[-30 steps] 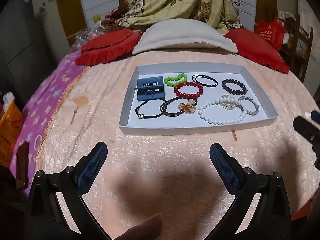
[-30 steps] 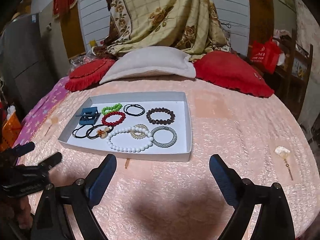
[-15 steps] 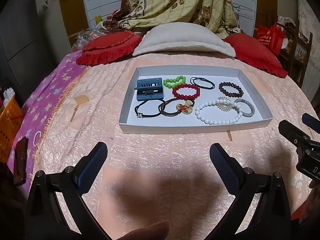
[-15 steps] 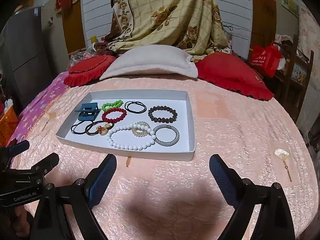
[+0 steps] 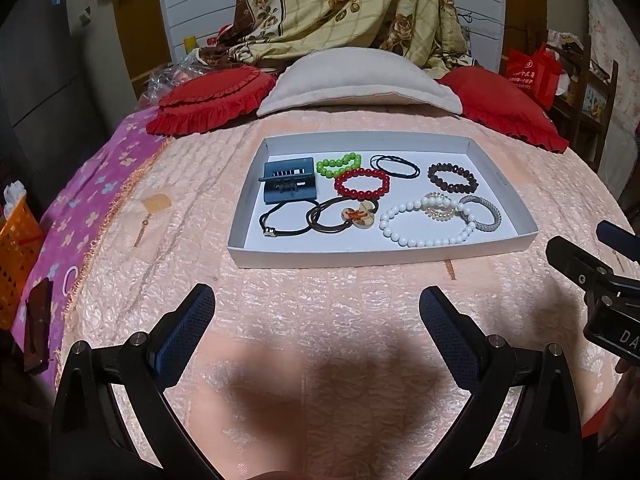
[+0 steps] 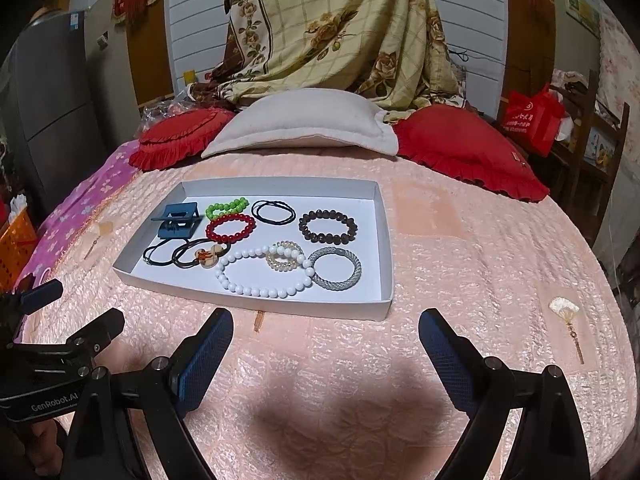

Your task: Organize jewelry

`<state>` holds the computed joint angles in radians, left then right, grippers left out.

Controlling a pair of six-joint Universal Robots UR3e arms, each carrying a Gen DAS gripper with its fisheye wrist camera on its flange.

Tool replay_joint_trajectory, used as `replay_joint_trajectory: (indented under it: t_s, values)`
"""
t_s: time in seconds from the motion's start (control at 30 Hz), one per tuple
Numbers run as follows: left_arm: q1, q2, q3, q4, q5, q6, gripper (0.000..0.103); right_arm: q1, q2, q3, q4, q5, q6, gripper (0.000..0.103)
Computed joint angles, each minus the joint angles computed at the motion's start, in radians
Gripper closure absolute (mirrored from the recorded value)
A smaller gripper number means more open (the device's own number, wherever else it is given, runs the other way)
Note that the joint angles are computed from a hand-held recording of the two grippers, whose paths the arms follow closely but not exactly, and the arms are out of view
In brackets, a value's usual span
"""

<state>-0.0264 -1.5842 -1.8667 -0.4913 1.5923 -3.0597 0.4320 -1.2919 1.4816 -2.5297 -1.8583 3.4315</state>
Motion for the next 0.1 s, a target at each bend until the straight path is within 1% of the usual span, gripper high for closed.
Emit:
replay_joint_trajectory:
  t_s: [0.1]
  values:
    - [-0.001, 0.004, -0.005, 0.008, -0.004, 0.005, 0.001, 0.002, 0.000, -0.001, 0.001, -0.002, -0.002, 0.010]
